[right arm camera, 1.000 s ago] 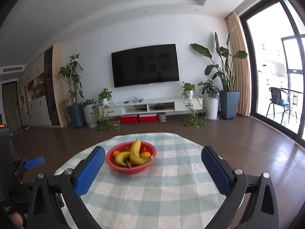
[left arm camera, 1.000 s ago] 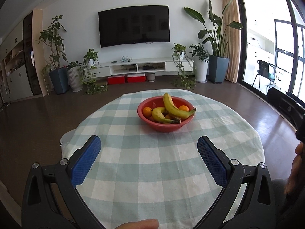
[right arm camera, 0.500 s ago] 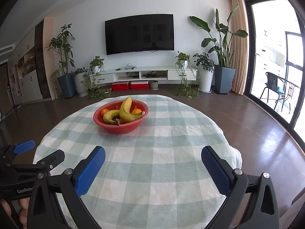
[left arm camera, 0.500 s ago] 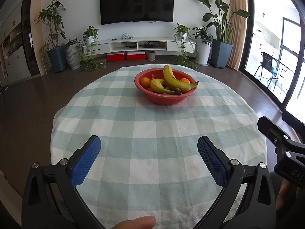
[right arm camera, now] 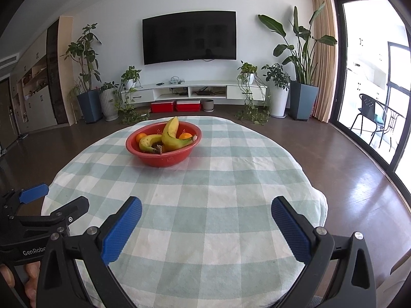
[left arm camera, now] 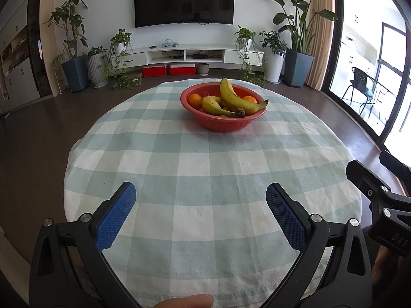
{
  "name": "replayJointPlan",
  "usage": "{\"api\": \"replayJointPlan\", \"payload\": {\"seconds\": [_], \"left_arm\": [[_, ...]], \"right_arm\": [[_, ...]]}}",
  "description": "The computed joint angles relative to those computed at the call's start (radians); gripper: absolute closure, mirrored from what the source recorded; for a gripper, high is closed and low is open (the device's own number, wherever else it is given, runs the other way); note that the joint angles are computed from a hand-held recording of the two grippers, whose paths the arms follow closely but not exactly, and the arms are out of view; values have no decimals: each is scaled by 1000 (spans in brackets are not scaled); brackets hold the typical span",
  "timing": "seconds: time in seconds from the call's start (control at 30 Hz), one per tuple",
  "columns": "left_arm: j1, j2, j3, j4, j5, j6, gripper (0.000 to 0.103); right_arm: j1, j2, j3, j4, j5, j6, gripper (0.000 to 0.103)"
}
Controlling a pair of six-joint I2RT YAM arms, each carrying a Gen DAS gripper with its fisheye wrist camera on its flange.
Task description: Organize fruits
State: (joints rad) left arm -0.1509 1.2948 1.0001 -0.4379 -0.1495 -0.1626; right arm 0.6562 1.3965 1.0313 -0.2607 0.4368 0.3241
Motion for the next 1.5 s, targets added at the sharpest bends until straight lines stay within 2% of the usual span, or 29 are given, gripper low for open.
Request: {"api": "replayJointPlan", "payload": {"seconds": [1.5], "left_arm": [[-4, -1, -18, 5, 7, 1, 0]], "right_arm": [[5, -4, -2, -24, 1, 13, 0]]}}
